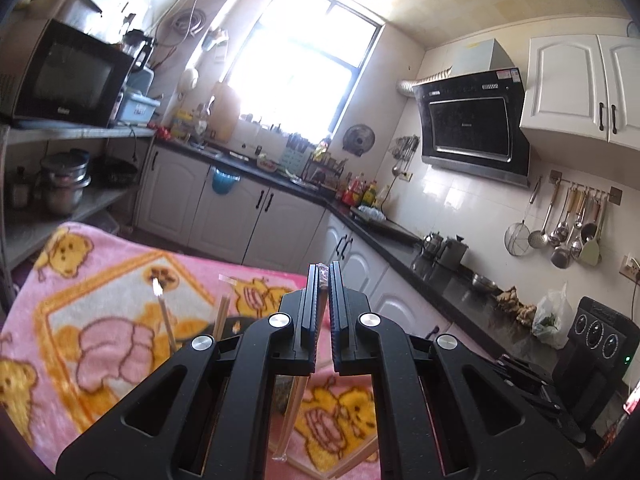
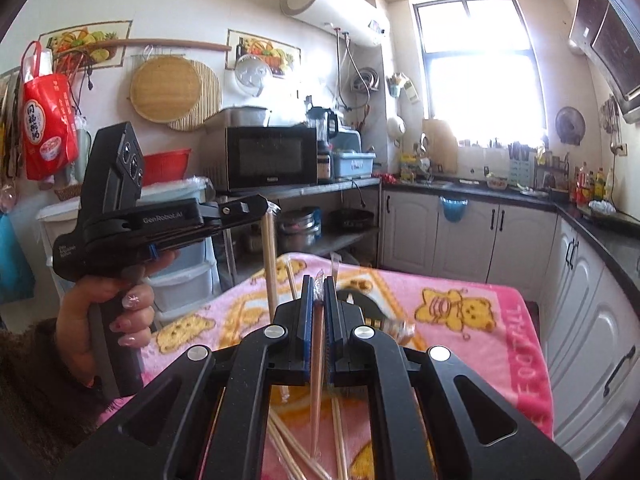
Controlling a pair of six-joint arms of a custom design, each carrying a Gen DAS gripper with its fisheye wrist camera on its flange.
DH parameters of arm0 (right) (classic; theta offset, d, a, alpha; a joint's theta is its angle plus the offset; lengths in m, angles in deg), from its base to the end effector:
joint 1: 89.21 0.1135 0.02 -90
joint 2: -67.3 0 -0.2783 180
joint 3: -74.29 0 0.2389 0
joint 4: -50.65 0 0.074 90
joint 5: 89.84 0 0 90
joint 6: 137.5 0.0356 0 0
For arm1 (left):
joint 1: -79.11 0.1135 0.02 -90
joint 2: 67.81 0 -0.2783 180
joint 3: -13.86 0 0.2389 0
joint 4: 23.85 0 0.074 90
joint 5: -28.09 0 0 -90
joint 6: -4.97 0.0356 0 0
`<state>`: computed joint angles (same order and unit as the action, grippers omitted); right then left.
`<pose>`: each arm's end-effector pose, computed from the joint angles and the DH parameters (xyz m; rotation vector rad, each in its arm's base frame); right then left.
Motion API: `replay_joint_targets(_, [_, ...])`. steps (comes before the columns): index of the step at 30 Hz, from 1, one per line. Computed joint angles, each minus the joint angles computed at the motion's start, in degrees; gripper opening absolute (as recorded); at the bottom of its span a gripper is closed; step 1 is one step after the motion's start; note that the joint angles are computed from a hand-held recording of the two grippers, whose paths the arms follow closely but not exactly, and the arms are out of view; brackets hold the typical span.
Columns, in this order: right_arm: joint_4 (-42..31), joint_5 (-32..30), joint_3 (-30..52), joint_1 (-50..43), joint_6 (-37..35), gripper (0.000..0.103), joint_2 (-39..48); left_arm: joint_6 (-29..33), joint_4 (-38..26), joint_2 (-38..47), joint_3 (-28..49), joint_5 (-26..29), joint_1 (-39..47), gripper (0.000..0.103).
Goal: Organize utensils
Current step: 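Lift both held chopsticks upright and carry them over the green caddy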
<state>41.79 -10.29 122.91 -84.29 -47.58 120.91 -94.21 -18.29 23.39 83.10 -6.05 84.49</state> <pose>0.1974 0.0235 0.2907 -0.2084 1.8021 0.2252 0.3388 0.0023 0.2759 0.4530 1.7704 -0.9422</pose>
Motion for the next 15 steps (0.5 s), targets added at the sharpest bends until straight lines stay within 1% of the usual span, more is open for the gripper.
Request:
replay_joint_targets(7, [0.41,-2.26,6.34,-2.02,0.52,0.005,3.52,-4.64,2.82,0.90,4.01,-2.01,-0.89,0.002])
replay_joint_targets(10, [0.65,-2.29,9.33,-2.12,0.66,0.005,5.38,-6.11,3.22,1.36,5.89,-2.74,-1.34,0.002])
replay_joint_targets(15, [1.16,-3.05,14.53,-2.99,1.57,0.005,9.54,-6.81,3.06,2.03,8.99,-5.39,-2.69,0.002])
